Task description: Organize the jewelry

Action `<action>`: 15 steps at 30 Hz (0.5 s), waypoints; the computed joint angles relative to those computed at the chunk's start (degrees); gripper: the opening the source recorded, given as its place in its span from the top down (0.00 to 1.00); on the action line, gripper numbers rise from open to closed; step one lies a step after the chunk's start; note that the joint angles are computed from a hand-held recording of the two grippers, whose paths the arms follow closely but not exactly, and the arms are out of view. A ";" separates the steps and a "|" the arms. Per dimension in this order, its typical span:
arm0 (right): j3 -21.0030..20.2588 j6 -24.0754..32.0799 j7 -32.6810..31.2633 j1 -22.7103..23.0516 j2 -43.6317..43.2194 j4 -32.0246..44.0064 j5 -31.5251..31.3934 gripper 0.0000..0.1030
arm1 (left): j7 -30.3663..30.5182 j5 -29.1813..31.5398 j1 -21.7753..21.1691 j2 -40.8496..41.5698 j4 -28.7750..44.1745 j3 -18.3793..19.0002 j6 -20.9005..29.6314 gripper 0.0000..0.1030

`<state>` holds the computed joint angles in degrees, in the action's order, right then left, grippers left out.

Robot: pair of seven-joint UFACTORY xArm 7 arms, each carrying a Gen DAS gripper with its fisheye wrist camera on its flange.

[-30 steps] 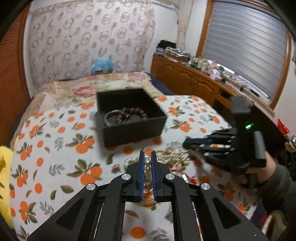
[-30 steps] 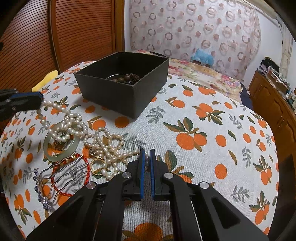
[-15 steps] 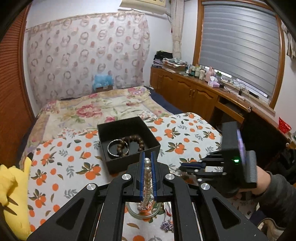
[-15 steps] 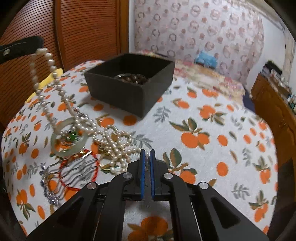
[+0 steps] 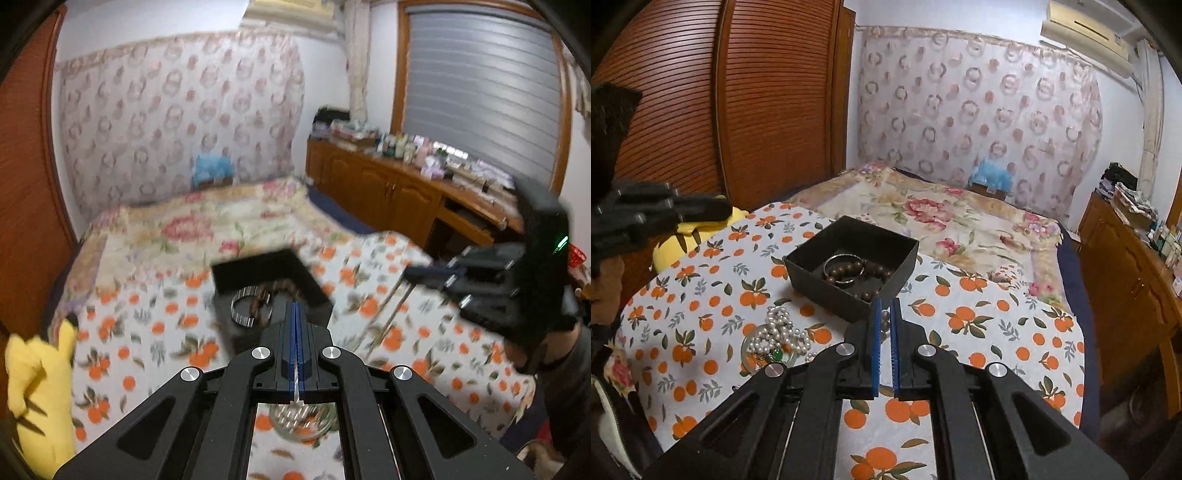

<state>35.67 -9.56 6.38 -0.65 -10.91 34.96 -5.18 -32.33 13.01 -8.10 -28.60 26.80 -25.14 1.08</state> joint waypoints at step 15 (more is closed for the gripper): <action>7.50 -2.29 -4.01 -5.56 1.39 -0.86 6.64 0.95 | -6.47 6.02 8.87 16.35 1.72 -7.60 -1.68 0.52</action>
<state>43.17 -11.85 2.37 -6.21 -9.52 34.10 1.46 -38.80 19.03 0.77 -12.25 28.52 -32.74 -0.60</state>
